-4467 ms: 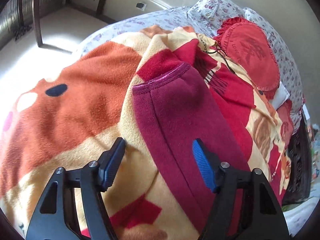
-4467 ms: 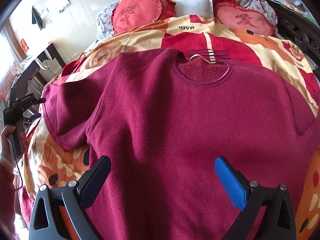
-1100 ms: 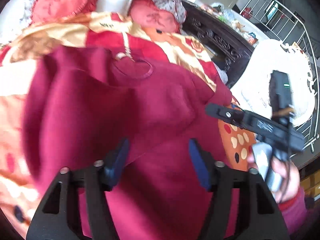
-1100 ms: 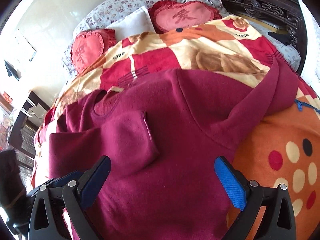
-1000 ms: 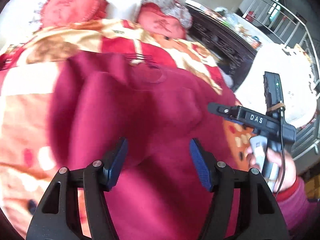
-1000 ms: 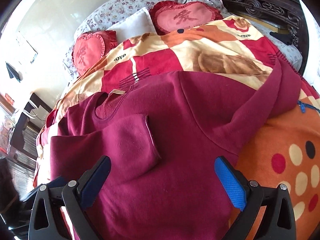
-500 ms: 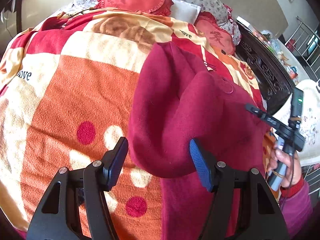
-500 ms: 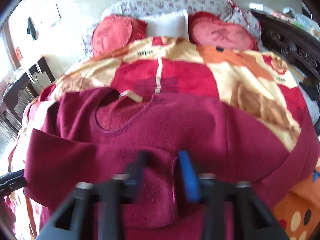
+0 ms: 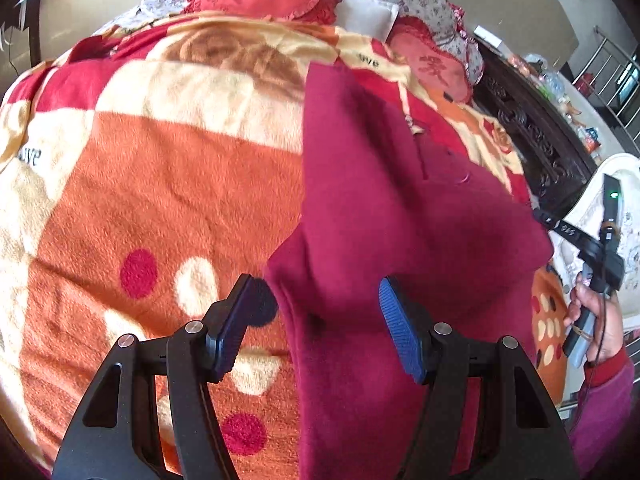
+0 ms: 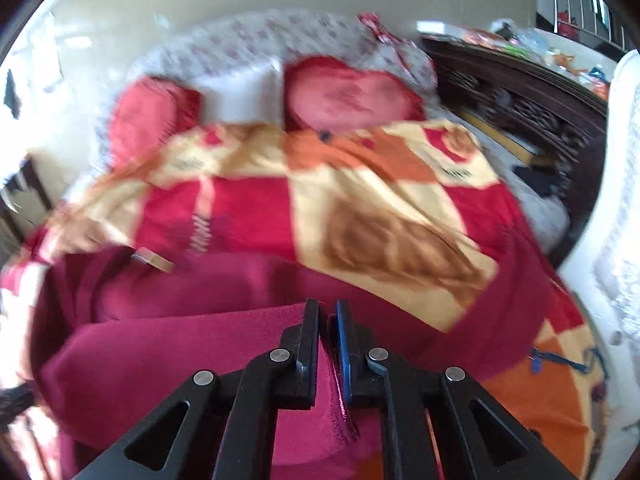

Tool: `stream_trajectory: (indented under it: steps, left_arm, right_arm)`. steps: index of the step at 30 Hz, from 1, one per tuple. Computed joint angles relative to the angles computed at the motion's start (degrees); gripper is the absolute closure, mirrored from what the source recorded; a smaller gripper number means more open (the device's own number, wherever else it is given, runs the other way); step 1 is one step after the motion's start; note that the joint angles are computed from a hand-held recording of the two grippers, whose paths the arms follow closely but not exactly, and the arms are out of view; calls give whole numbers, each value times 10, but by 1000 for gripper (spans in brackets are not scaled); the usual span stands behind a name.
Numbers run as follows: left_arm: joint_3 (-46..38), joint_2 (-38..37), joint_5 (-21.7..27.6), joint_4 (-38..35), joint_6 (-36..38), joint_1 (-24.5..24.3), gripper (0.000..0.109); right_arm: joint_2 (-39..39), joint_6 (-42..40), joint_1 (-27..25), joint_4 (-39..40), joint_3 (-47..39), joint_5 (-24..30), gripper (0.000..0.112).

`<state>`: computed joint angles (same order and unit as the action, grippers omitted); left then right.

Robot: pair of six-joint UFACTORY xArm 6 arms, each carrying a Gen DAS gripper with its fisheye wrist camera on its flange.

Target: Fold small clothes

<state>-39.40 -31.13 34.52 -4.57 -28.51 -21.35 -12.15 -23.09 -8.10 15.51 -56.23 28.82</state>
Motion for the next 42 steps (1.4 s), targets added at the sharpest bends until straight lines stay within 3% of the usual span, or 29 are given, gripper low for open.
stream_trajectory:
  steps: [2,4,6,8,9,10,12,14,16,19,26,28,34,40,42]
  left_arm:
    - [-1,7,11,0,-2,0,44]
    - [3,7,13,-1,-3,4,44]
    - [10,4,11,4,-8,6,44]
    - [12,5,15,11,-15,12,44]
    - [14,6,14,4,-12,15,44]
    - [17,6,12,-4,-9,18,44]
    - [23,6,7,-13,-7,21,44]
    - [27,4,0,-10,-14,19,44]
    - [28,5,-2,-6,-16,19,44]
    - [30,5,-8,-14,-13,21,44]
    - [41,-4,-19,-57,18,30,44]
    - [43,-9,-17,-67,29,34,44]
    - [58,-52,-11,-44,4,60,44]
    - [55,-61,1,-27,-2,72,44]
    - [54,-60,-3,-28,1,73,44]
  right_arm:
    - [31,46,-4,-56,-10,21,105]
    - [46,23,-11,-24,-23,59,105]
    - [33,15,-11,10,-18,60,103]
    - [4,-27,-4,79,-7,50,94]
    - [-9,-62,2,127,-8,57,79]
    - [-20,-109,9,185,-15,82,60]
    - [-24,-191,24,283,-42,161,53]
    - [-9,-246,45,339,-77,264,53]
    - [5,-267,81,348,-96,309,55]
    - [32,-282,161,318,-113,293,65]
    - [127,-259,223,297,-177,285,67]
    - [153,-255,227,295,-200,301,105]
    - [175,-283,260,322,-232,292,105]
    - [233,-242,294,303,-256,250,105]
    - [230,-228,275,335,-258,280,104]
